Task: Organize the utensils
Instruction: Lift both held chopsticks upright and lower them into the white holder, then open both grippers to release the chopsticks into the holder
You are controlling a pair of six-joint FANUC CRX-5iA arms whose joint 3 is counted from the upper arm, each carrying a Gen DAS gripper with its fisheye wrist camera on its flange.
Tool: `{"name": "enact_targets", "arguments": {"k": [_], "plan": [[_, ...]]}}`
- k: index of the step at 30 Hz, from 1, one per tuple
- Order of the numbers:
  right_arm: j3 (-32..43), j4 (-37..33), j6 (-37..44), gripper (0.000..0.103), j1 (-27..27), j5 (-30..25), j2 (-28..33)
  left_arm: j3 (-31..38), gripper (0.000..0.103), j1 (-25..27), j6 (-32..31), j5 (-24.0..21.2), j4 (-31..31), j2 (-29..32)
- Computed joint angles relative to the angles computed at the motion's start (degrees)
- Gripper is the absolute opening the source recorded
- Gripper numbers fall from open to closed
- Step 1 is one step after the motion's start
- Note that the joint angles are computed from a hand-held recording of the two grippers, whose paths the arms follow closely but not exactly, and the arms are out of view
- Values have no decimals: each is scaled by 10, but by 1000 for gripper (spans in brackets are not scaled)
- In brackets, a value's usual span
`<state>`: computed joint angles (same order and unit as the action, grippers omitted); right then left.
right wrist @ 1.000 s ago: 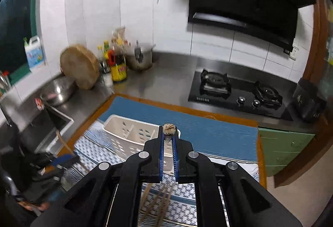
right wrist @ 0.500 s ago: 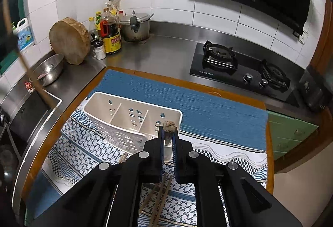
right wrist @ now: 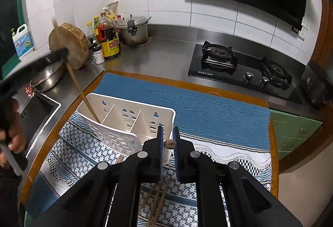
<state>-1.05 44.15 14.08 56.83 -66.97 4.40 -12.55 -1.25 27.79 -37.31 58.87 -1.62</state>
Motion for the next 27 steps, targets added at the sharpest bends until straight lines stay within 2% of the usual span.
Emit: {"name": "enact_targets", "arguments": {"k": [1, 4, 6, 7, 8, 11, 18, 23, 27], "plan": [[-6, 12, -8, 24, 4, -3, -3, 1, 8, 1, 3, -2, -5, 3], [-22, 40, -26, 28, 17, -11, -14, -2, 10, 3, 3, 3, -20, 1], [-35, 57, -42, 34, 30, -18, -25, -2, 26, 3, 4, 8, -30, -4], [-44, 67, -52, 37, 39, -23, -31, -9, 43, 3, -2, 14, -27, -12], [-57, 75, -64, 38, 51, -29, -40, -16, 49, 3, -9, 20, -22, -20], [-92, 85, -101, 39, 82, -39, -60, -37, 51, 7, -33, 20, -10, -44], [-170, 57, -196, 39, 165, -60, -79, -119, 52, 43, -85, -28, 20, -116], [-199, 35, -251, 39, 209, -70, -69, -197, 52, 77, -112, -59, 15, -177], [-218, 22, -302, 39, 236, -64, -60, -248, 52, 114, -97, -110, -10, -206]]}}
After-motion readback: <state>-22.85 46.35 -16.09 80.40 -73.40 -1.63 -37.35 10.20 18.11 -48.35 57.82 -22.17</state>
